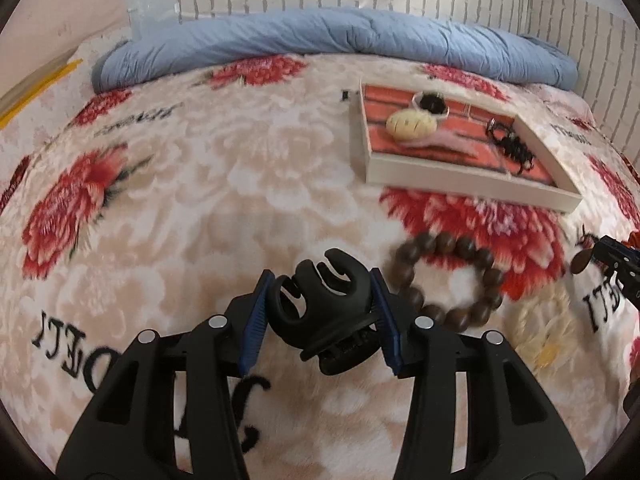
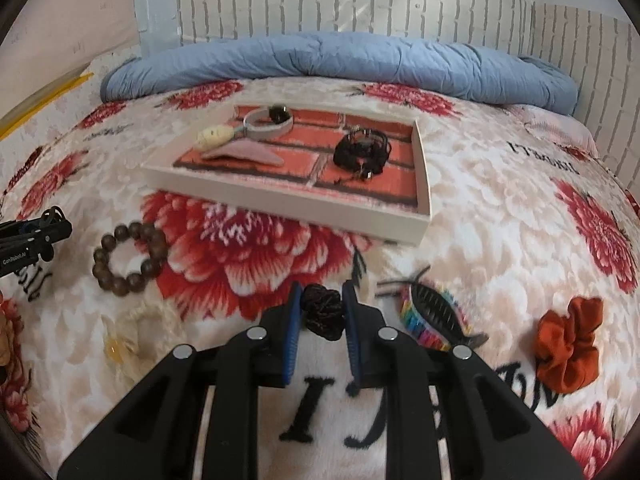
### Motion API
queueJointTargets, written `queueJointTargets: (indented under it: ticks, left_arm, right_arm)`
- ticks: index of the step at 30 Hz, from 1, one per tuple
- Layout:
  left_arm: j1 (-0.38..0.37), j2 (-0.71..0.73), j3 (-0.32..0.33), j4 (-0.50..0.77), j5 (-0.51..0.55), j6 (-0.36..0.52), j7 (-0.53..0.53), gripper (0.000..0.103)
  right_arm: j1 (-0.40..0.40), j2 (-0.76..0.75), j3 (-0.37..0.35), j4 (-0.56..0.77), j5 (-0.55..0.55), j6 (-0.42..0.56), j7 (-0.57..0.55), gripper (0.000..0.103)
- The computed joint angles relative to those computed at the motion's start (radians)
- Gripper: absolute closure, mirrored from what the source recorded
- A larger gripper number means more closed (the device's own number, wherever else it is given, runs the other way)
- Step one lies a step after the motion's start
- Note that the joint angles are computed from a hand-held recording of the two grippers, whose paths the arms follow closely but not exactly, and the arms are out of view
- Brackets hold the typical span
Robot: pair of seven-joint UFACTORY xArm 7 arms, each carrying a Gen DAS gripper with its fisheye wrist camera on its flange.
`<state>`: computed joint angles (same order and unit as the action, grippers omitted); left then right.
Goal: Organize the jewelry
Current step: 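Carry the claw clip and black cord into the tray and open both tools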
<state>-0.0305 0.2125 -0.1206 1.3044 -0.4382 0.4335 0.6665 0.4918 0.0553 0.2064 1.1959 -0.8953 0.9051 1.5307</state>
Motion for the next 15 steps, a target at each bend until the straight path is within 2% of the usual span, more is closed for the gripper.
queueJointTargets:
  ticks: [8, 15]
  left_arm:
    - [-0.047, 0.069, -0.014, 0.161, 0.059, 0.021, -0.107, 0.057]
    - [-0.104, 0.192, -0.036, 0.358, 0.134, 0.036, -0.196, 0.057]
  right_arm:
    - [-0.030, 0.005, -0.025, 0.068, -0.053, -0.003, -0.014, 0.082]
    - [-0.063, 0.058, -0.066, 0.161, -0.103, -0.033, -0.021, 0.082]
